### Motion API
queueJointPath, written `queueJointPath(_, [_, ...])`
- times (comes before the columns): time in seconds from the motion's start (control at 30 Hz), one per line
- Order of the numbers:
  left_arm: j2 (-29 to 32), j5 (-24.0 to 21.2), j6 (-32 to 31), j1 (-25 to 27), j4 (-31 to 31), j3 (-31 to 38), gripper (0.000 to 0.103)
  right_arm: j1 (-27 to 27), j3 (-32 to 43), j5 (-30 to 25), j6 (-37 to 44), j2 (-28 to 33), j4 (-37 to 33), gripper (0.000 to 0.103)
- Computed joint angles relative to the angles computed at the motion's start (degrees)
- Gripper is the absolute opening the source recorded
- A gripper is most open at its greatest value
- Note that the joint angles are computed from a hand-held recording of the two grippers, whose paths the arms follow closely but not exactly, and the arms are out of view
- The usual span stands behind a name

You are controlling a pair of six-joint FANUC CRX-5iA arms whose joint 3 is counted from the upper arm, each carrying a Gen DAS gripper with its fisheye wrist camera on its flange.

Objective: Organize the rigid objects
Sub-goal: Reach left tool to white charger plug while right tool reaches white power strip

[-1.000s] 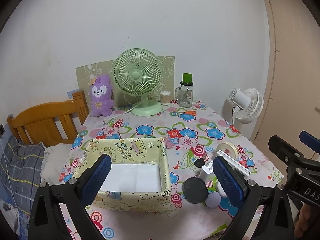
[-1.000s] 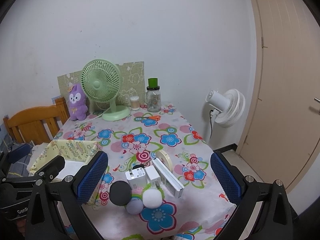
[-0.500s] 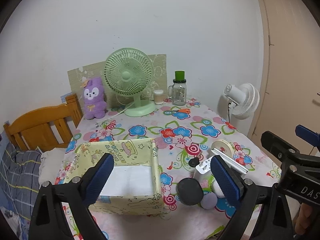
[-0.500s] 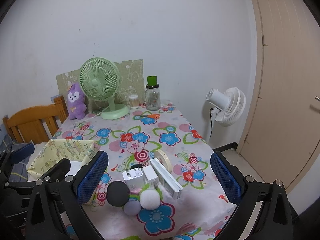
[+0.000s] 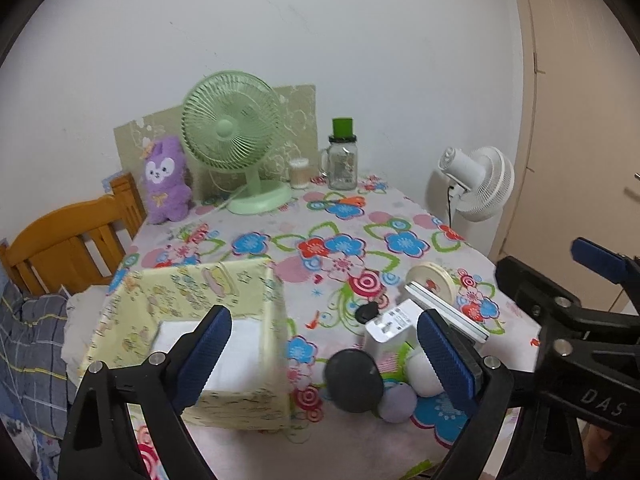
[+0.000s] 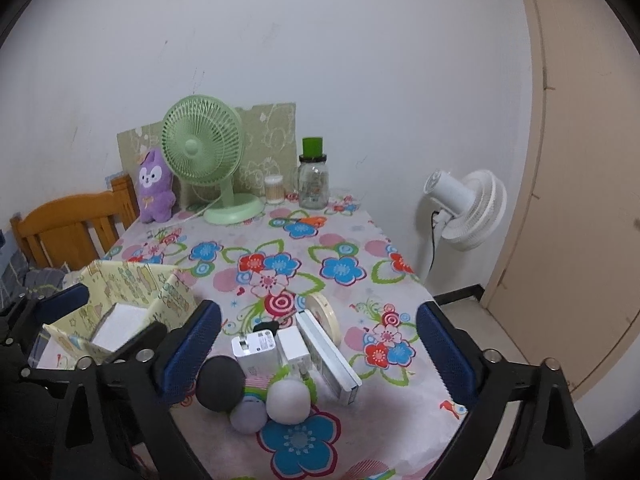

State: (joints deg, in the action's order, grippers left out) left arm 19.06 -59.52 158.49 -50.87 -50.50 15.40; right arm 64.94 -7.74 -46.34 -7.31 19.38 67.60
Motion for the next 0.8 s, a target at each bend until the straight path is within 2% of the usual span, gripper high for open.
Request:
queueJointPath(0.43, [5.4, 2.8, -6.5, 3.1, 7.2, 4.0, 0.087, -2.9, 0.0, 4.1, 3.6, 1.8, -4.5, 0.085])
queueJointPath(0.8, [9.8, 4.4, -11.2, 5.9, 13.1, 6.7, 0.087, -4.5, 2.6, 5.3, 9.2, 4.6, -11.6, 0.079])
